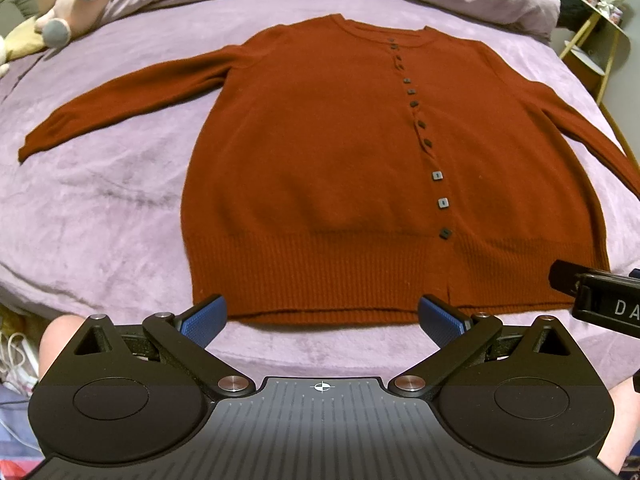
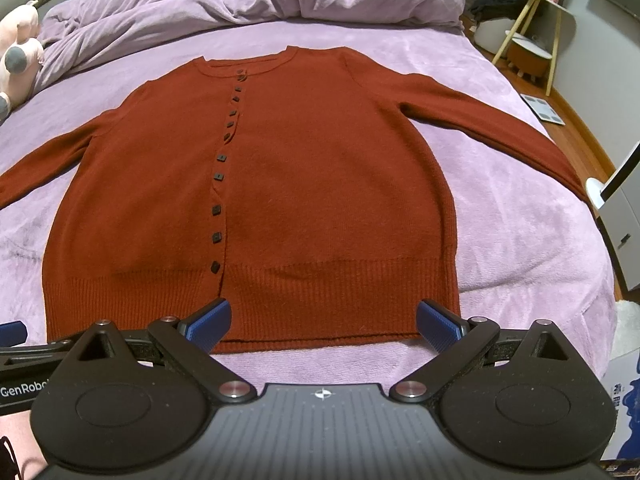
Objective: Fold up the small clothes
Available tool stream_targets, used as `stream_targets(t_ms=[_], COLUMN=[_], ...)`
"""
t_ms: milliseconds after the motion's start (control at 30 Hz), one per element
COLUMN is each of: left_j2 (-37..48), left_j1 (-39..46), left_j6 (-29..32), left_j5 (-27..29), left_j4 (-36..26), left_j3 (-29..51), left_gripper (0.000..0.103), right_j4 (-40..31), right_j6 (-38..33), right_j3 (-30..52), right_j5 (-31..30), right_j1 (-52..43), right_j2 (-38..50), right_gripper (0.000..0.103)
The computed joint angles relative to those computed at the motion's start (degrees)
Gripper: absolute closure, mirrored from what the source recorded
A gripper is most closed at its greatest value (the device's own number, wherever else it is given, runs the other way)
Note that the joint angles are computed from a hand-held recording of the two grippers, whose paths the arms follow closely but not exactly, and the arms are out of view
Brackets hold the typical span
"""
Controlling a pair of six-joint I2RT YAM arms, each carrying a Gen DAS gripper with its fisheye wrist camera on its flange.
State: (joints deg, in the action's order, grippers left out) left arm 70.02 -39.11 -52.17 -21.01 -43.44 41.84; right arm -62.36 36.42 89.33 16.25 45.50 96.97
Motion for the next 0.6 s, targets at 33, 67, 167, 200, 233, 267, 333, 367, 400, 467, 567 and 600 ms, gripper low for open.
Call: stream_targets(t_ms=[33, 67, 167, 200, 233, 267, 333, 367, 400, 467, 567, 600], left_j2=[0.0, 0.1, 0.1, 0.0, 0.0, 0.0, 0.1, 0.1, 0.0, 0.1, 0.1, 0.2], left_j1=[0.1, 0.1, 0.2, 0.3, 0.3, 0.3, 0.2, 0.3, 0.2, 0.1, 0.2, 0.3], left_j6=[0.1, 0.1, 0.0, 0.1, 0.1, 0.0, 0.1, 0.2, 0.2, 0.2, 0.0, 0.0], left_j5=[0.1, 0.1, 0.3, 0.4, 0.5, 0.5, 0.5, 0.5, 0.4, 0.3, 0.5, 0.6], left_j4=[-0.1, -0.2, -0.1, -0.1, -0.1, -0.1, -0.1, -0.1, -0.1, -0.1, -0.1, -0.1], left_j3=[0.0, 0.1, 0.1, 0.1, 0.1, 0.1, 0.1, 0.1, 0.1, 0.1, 0.1, 0.1], left_gripper=[0.000, 0.000, 0.000, 0.000, 0.000, 0.000, 0.000, 0.000, 0.000, 0.000, 0.000, 0.000], right_j4=[0.0, 0.0, 0.0, 0.0, 0.0, 0.0, -0.1, -0.1, -0.1, -0.1, -0.1, 0.0], right_j6=[0.0, 0.0, 0.1, 0.1, 0.1, 0.2, 0.2, 0.2, 0.2, 0.2, 0.2, 0.1], right_j3=[0.0, 0.0, -0.1, -0.1, -0.2, -0.1, -0.1, -0.1, -0.1, -0.2, -0.5, -0.6], right_j5=[0.0, 0.0, -0.1, -0.1, -0.1, -0.1, -0.1, -0.1, -0.1, -0.2, -0.2, -0.3], right_j1=[0.0, 0.0, -0.1, -0.2, -0.2, -0.2, -0.1, -0.1, -0.1, -0.2, -0.3, -0.4], right_j2=[0.0, 0.0, -0.1, -0.1, -0.1, -0.1, -0.1, -0.1, -0.1, -0.2, -0.4, -0.4], right_gripper=[0.004, 0.004, 0.004, 0.004, 0.004, 0.004, 0.004, 0.004, 0.004, 0.004, 0.004, 0.004])
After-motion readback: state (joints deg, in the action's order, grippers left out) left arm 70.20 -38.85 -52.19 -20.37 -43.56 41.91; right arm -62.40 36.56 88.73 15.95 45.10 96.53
